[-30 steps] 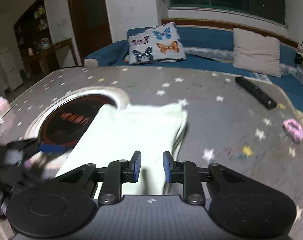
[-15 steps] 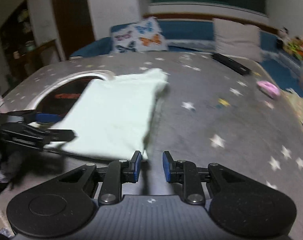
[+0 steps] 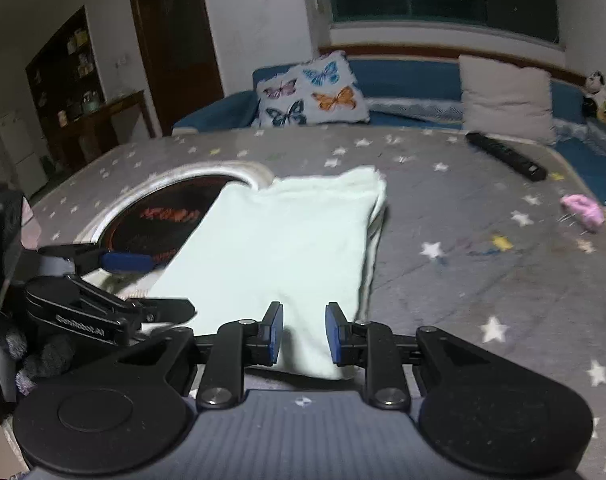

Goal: Fold clothes

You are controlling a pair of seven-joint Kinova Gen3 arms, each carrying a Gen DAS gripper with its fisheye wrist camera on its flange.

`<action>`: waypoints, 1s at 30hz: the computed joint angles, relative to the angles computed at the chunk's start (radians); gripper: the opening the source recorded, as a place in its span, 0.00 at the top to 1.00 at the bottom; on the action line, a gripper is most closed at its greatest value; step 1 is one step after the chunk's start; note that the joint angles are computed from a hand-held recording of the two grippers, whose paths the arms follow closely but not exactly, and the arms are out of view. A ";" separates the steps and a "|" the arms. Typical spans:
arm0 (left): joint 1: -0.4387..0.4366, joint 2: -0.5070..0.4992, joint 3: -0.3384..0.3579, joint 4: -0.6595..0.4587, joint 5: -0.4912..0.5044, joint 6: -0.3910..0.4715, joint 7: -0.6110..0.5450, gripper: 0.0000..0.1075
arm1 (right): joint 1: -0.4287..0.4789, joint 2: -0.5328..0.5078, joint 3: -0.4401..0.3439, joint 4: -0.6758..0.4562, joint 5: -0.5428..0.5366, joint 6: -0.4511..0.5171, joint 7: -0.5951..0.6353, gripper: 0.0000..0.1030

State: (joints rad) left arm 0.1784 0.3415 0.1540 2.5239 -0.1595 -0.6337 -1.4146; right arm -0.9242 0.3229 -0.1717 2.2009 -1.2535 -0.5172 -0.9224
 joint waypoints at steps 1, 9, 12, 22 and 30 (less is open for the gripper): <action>0.000 0.000 0.000 0.000 0.000 0.000 0.000 0.04 | 0.002 0.008 0.004 -0.006 -0.009 0.008 0.009 0.78; 0.005 0.001 -0.002 -0.001 0.005 0.001 -0.005 0.04 | 0.025 -0.002 0.000 -0.027 -0.021 -0.021 0.035 0.78; 0.003 0.001 -0.002 -0.001 0.003 0.001 -0.004 0.04 | 0.048 0.013 -0.002 -0.049 0.058 -0.008 -0.003 0.72; -0.004 0.001 0.000 0.001 -0.007 -0.002 0.004 0.04 | 0.032 0.074 0.101 -0.114 0.026 0.108 0.011 0.71; -0.005 0.000 0.000 0.002 -0.009 -0.002 0.005 0.04 | 0.062 0.080 0.093 -0.168 0.057 0.087 0.032 0.70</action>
